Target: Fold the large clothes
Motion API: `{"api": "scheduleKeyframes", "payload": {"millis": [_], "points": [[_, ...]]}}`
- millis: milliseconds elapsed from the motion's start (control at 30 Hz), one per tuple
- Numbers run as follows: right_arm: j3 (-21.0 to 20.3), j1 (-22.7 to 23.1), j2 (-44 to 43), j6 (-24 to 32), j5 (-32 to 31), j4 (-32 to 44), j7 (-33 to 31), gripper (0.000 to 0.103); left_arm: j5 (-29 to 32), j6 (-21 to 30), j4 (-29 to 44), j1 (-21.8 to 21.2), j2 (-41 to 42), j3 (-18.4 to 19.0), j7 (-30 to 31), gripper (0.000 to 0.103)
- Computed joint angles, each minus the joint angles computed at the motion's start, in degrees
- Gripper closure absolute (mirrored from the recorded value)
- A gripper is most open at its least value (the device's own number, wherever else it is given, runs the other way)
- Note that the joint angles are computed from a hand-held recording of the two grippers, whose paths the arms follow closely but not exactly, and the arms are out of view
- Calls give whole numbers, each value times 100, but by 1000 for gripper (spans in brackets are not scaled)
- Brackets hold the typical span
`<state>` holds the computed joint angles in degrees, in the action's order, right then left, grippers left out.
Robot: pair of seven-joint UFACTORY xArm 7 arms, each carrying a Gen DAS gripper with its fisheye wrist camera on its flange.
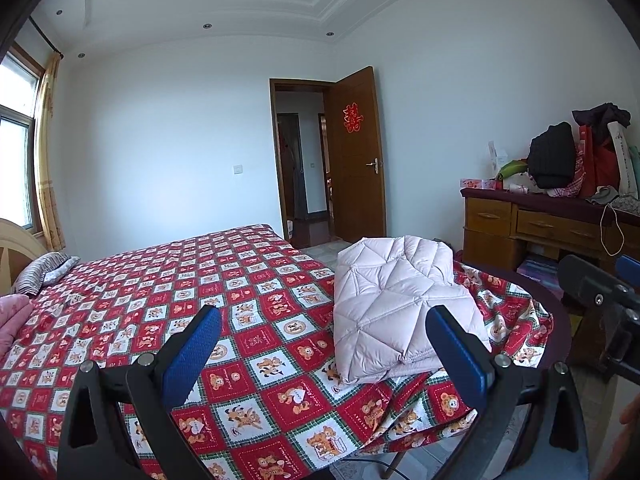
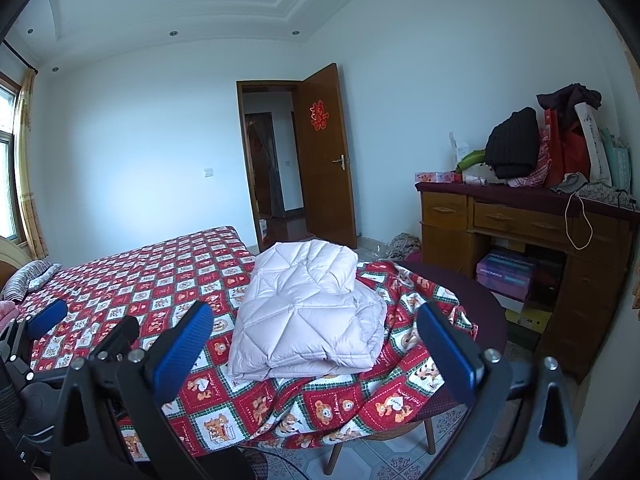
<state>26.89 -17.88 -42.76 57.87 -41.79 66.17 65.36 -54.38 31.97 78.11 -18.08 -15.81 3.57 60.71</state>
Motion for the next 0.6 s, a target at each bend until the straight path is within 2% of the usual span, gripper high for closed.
{"api": "scheduleKeyframes", "payload": {"millis": [600], "points": [[-46,92,7,45,47,-22,43,0,120,-41,10,13,45,-30,-122,1]]}}
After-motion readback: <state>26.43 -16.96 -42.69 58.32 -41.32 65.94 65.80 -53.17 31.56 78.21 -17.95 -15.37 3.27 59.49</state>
